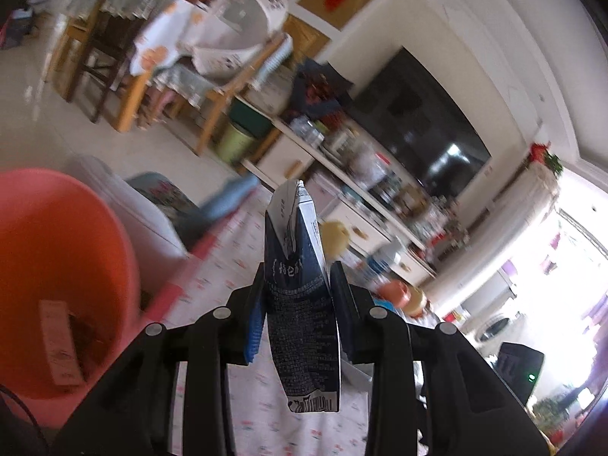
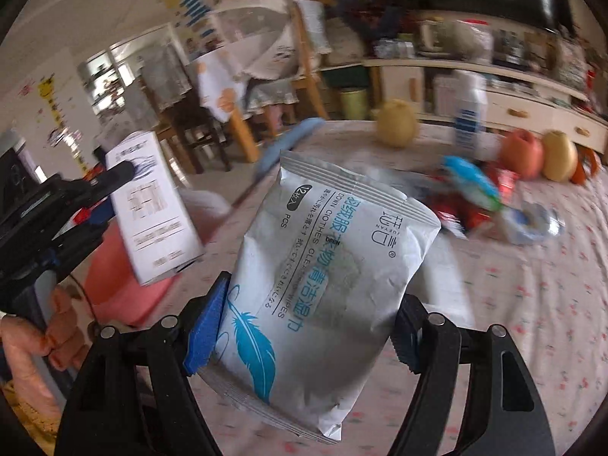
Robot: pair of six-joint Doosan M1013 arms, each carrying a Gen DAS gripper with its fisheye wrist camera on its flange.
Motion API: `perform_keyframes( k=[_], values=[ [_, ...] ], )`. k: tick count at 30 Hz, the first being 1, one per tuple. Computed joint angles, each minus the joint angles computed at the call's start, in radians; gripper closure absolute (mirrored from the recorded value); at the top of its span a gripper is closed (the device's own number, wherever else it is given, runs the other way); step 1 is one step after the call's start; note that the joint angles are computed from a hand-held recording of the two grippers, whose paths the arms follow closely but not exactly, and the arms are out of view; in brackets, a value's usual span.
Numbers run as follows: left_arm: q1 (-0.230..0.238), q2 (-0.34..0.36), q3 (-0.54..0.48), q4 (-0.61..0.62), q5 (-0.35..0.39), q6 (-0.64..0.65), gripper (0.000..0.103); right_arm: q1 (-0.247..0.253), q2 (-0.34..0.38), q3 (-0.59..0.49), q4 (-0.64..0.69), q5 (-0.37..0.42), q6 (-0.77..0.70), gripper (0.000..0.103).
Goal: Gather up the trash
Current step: 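Lift and carry the carton and wipes pack over the pink basin with both grippers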
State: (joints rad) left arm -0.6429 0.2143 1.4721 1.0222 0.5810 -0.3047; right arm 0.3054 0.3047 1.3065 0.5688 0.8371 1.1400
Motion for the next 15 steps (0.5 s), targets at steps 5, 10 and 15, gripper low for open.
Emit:
perform_keyframes(
  k=[5,10,15],
  values=[
    [-0.003,-0.043,0.045,0.083,0.134,-0.093,0.069,0.063,0.023,-0.05,0.012,0.029,-0.035,0.028],
    [0.012,-0.081,0.09,0.093,0.231,-0.161,0.069,0.13,0.058,-0.112,0.016,0.046,-0.056,0.028],
    [0.026,-0.102,0.115,0.065,0.308,-0.183,0.069,0.188,0.098,-0.175,0.015,0.065,-0.07,0.028]
  ],
)
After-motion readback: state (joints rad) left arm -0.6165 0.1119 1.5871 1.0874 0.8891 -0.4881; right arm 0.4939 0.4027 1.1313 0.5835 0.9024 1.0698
